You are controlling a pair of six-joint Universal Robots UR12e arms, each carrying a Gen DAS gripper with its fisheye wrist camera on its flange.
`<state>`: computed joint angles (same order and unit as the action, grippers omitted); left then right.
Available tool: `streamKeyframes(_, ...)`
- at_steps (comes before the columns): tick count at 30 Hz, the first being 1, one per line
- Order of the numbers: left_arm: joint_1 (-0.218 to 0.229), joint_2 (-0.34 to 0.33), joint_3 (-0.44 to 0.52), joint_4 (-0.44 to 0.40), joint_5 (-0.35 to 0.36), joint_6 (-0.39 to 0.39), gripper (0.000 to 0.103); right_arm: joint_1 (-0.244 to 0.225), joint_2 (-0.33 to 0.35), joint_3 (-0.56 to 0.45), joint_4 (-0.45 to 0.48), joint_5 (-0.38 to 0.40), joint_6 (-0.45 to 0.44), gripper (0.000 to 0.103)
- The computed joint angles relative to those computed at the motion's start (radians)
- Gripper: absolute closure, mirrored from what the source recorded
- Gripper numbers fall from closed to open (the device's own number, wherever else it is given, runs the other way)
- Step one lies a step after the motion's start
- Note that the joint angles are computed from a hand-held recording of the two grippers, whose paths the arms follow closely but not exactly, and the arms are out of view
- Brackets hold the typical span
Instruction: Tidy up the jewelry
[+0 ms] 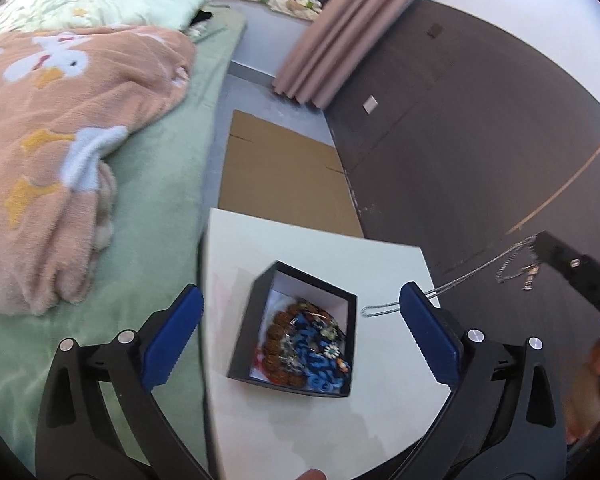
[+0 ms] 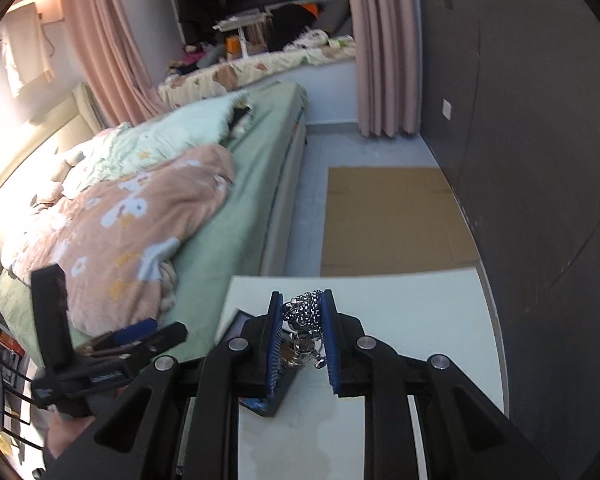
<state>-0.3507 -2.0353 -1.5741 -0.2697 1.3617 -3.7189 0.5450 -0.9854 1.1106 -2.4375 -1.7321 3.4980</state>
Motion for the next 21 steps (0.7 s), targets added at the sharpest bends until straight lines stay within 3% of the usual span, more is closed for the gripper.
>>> streamKeyframes(13, 0.018, 0.026, -0.037, 0.032, 0.038, -0.003, 0.005, 0.033, 0.078, -0.143, 0.073, 0.011, -0.062, 0.084)
streamKeyframes(19, 0.022, 0.038, -0.047, 0.021, 0.04, 0.013, 0.005, 0.027, 0.102, -0.151, 0.039, 0.106, -0.042, 0.081)
streamKeyframes(20, 0.021, 0.04, -0.047, 0.013, 0.04, 0.018, 0.005, 0.025, 0.105, -0.149, 0.038, 0.126, -0.035, 0.067)
streamKeyframes(21, 0.021, 0.041, -0.046, 0.009, 0.042, 0.022, 0.005, 0.023, 0.107, -0.148, 0.043, 0.139, -0.025, 0.031)
